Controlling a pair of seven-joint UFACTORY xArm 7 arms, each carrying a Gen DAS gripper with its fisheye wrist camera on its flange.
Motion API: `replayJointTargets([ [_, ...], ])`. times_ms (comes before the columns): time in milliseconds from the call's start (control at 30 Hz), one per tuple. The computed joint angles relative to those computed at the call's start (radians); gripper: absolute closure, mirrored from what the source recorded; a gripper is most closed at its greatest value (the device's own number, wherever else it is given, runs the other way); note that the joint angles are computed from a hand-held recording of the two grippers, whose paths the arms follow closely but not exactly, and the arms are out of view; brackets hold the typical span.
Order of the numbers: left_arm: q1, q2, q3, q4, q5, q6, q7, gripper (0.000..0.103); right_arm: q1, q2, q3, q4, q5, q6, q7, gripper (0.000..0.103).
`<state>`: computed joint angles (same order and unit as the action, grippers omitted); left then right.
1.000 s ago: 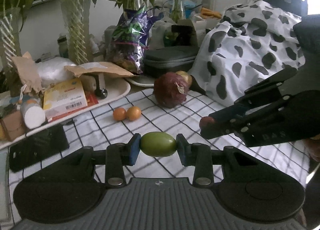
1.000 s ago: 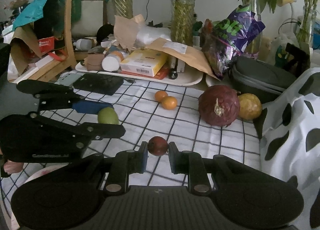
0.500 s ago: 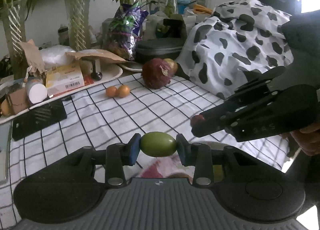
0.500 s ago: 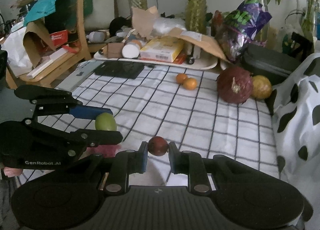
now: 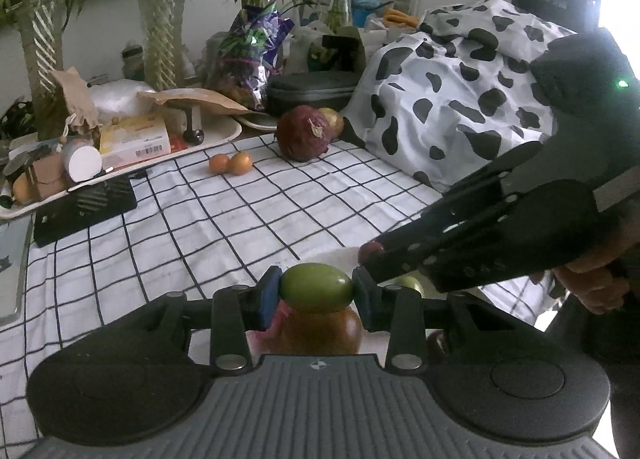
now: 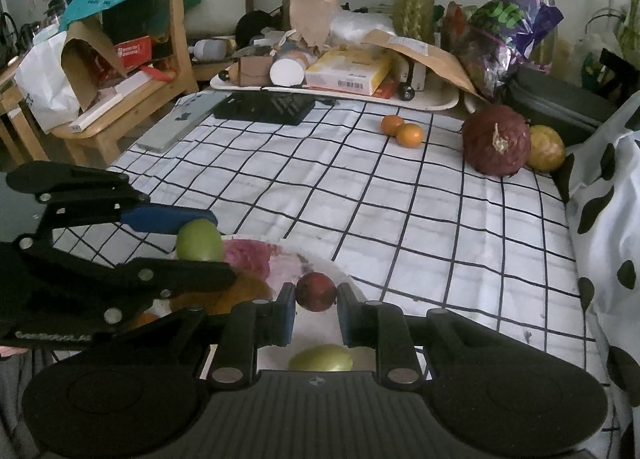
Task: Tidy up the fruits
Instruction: 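Carry the red and green tomatoes onto the rose plate and open both tools, then lift both tools from the plate toward the two orange cherry tomatoes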
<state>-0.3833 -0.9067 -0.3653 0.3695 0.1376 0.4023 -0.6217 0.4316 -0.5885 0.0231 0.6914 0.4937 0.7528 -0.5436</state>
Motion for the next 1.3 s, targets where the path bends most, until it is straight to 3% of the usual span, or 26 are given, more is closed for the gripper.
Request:
replayJointTargets([
  [167,-0.020,-0.027,-0.013,-0.001,-0.009,0.036,-0.020,0.066,-0.001,-0.021,0.006,-0.017,-0.005,-0.015,0.011,0.046],
  [433,-0.063,-0.064,-0.033,-0.002,-0.021,0.092,-0.052,0.066,-0.020,-0.090,0.014,-0.056,-0.036,-0.064,0.083,0.018],
  [733,-0.121,-0.015,-0.034,0.015,-0.027,0.099,-0.025,0.066,-0.044,-0.221,0.010,-0.119,-0.108,-0.038,0.192,0.012],
  [967,-0.117,0.023,-0.049,0.031,-0.010,0.129,-0.018,0.065,-0.042,-0.284,-0.002,-0.149,-0.144,-0.008,0.226,0.008],
  [1033,-0.110,0.027,-0.059,0.038,0.001,0.139,-0.020,0.060,-0.043,-0.293,0.000,-0.153,-0.153,-0.003,0.233,0.007],
  [1100,-0.100,0.022,-0.073,0.042,0.014,0.146,-0.031,0.037,-0.042,-0.292,0.000,-0.154,-0.160,-0.003,0.237,0.007],
  [1133,-0.091,0.016,-0.084,0.043,0.024,0.149,-0.040,0.033,-0.042,-0.292,0.001,-0.153,-0.163,-0.002,0.239,0.006],
  [1300,-0.078,-0.006,-0.093,0.045,0.043,0.156,-0.071,0.033,-0.042,-0.292,0.002,-0.155,-0.174,-0.001,0.248,0.006],
])
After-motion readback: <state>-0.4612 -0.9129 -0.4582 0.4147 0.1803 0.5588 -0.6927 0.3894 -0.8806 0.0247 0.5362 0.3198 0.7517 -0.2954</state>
